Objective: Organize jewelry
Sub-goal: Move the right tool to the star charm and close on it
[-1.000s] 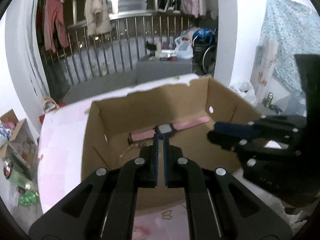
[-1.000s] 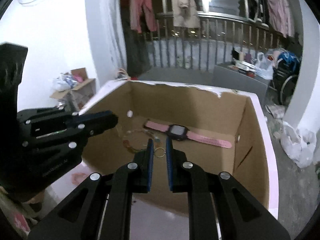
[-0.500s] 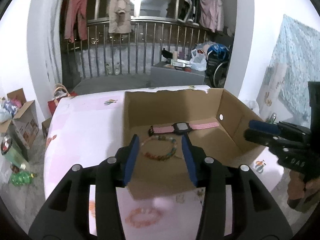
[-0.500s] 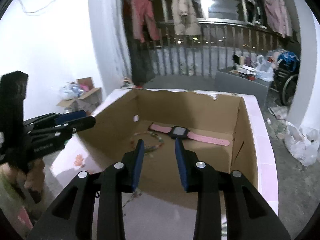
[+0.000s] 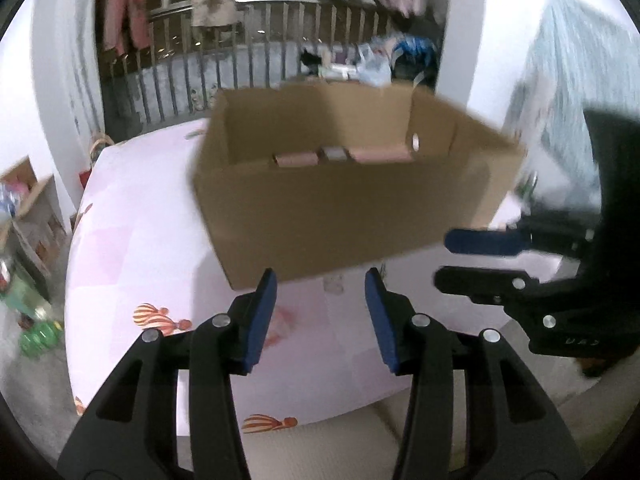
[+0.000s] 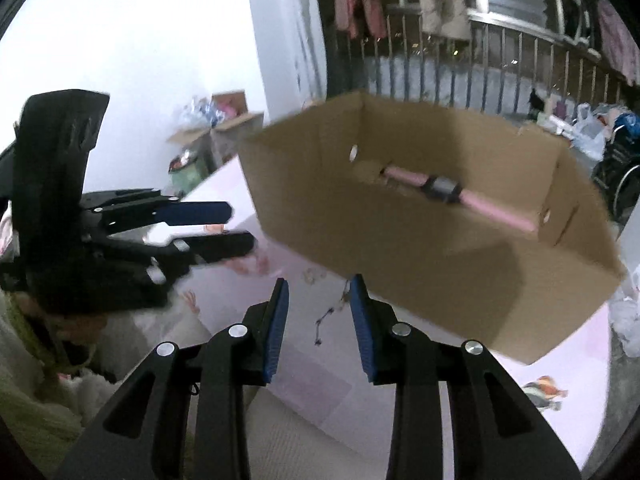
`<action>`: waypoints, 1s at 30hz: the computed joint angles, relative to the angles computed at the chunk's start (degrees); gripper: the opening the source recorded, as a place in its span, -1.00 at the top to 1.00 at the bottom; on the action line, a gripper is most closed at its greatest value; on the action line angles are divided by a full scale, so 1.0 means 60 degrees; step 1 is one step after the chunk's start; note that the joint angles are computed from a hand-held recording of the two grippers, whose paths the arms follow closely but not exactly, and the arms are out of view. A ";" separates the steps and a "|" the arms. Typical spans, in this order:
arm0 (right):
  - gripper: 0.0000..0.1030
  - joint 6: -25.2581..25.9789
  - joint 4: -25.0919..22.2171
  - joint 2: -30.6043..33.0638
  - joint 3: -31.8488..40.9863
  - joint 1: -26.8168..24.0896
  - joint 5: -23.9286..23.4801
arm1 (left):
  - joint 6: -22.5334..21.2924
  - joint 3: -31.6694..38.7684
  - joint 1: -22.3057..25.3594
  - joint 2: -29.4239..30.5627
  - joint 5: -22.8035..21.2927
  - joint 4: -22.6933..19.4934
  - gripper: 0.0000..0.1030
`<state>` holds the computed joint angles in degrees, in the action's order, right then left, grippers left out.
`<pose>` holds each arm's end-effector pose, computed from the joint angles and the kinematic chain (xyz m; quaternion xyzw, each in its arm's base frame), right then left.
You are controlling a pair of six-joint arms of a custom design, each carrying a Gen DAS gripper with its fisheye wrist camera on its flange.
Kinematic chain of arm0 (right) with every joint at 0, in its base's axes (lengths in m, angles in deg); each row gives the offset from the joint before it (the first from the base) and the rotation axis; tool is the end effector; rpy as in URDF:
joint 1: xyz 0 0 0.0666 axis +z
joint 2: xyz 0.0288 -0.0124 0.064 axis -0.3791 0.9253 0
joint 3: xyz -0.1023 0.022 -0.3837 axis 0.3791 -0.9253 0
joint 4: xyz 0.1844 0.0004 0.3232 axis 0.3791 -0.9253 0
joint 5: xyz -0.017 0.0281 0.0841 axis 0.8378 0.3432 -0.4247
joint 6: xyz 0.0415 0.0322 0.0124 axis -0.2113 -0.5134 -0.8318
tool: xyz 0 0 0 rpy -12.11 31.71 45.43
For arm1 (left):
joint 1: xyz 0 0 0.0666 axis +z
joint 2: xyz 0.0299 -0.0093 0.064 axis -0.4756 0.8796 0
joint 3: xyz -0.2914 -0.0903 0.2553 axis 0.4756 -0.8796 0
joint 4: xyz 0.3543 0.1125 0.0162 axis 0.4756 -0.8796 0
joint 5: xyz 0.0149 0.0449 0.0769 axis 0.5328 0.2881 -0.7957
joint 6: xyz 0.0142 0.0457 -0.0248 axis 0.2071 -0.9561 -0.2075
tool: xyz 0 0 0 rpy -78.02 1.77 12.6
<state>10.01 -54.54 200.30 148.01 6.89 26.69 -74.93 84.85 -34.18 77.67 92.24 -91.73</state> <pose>0.5928 0.3280 0.4497 -0.1295 0.9038 0.1152 0.3912 0.6355 -0.0783 0.4605 0.2900 0.8693 -0.1266 0.3796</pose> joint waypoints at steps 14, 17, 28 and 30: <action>0.69 0.0496 -0.0998 0.1387 0.1680 -0.0161 -0.0231 | -0.0607 -0.0659 -0.0143 0.0106 -0.0688 0.0248 0.36; 0.73 0.0616 -0.1256 0.1644 0.2049 -0.0161 -0.0223 | -0.0576 -0.0625 -0.0135 0.0135 -0.0670 0.0185 0.36; 0.90 0.0698 -0.1628 0.1687 0.2236 -0.0105 0.0050 | -0.0591 -0.0527 -0.0219 0.0194 -0.0678 0.0120 0.36; 0.90 0.0573 -0.1490 0.1478 0.1859 -0.0144 0.0052 | -0.0573 -0.0489 -0.0258 0.0227 -0.0741 0.0191 0.36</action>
<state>13.44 -63.48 209.17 159.17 6.03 27.00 -78.36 81.92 -35.73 79.04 87.79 -90.59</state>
